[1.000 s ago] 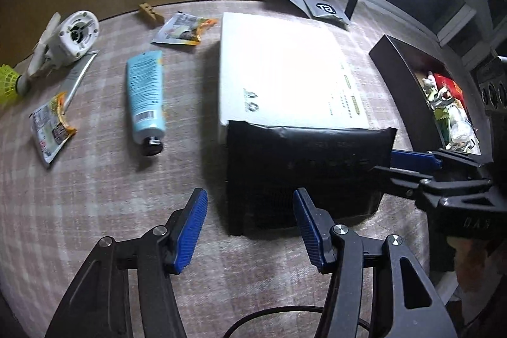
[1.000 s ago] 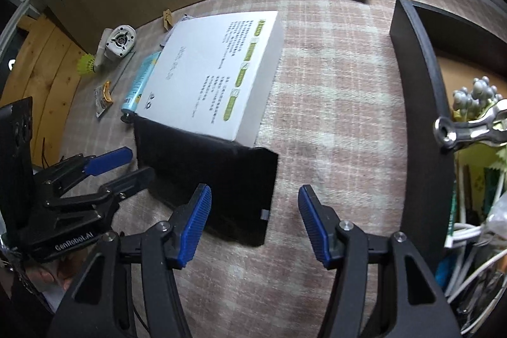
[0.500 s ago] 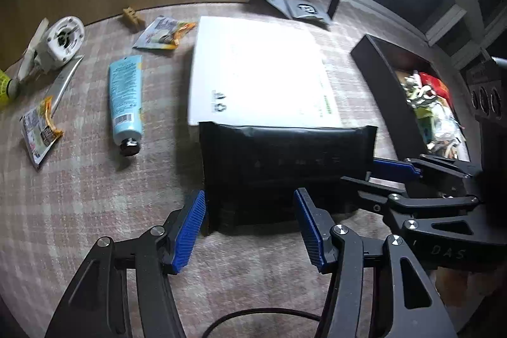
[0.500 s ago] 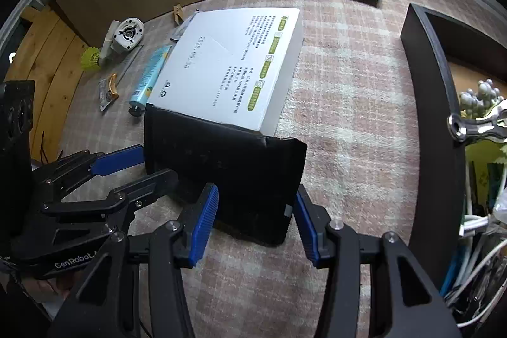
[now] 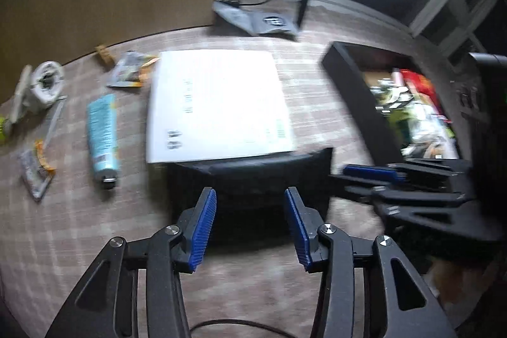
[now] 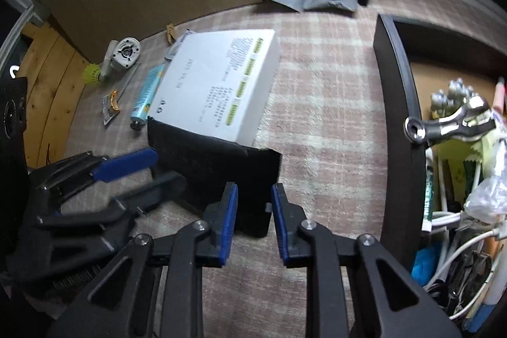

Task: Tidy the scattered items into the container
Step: 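Close both grippers on the black pouch edge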

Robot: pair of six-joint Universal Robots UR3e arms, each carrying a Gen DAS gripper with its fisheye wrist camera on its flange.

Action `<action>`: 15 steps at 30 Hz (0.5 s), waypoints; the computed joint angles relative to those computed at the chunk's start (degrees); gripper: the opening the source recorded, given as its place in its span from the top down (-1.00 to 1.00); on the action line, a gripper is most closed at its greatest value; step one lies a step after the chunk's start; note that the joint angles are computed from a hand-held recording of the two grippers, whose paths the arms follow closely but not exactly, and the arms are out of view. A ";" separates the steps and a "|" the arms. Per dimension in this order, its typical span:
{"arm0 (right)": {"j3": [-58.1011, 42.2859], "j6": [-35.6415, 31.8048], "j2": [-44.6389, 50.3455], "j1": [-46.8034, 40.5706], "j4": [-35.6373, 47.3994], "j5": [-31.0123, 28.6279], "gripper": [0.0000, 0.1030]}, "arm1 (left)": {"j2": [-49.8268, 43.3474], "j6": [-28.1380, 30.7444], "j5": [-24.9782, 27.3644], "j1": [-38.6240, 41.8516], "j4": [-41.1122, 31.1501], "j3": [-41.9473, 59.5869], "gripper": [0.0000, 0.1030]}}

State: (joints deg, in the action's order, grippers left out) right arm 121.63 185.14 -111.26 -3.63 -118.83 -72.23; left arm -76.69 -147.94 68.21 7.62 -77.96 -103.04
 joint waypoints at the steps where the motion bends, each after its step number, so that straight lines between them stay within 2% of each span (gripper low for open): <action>1: 0.41 -0.20 0.06 -0.28 -0.16 0.00 0.57 | 0.07 0.30 0.80 0.86 0.69 -0.60 0.11; 4: 1.08 -0.65 0.66 -0.84 -0.16 0.22 0.56 | 0.35 3.08 1.09 5.38 0.81 -2.02 0.01; 10: 2.17 -1.87 0.19 -1.09 0.79 0.17 0.52 | 0.46 8.86 -0.29 11.33 -3.91 -2.96 -0.03; 15: 3.23 -1.07 1.07 -0.22 -0.18 -0.33 0.44 | 1.19 10.08 -0.12 10.82 -2.84 -6.02 -0.11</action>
State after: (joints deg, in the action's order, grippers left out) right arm 124.86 184.07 -110.19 -3.85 -119.01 -72.56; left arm -75.50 -137.86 68.08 18.44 -80.80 -109.06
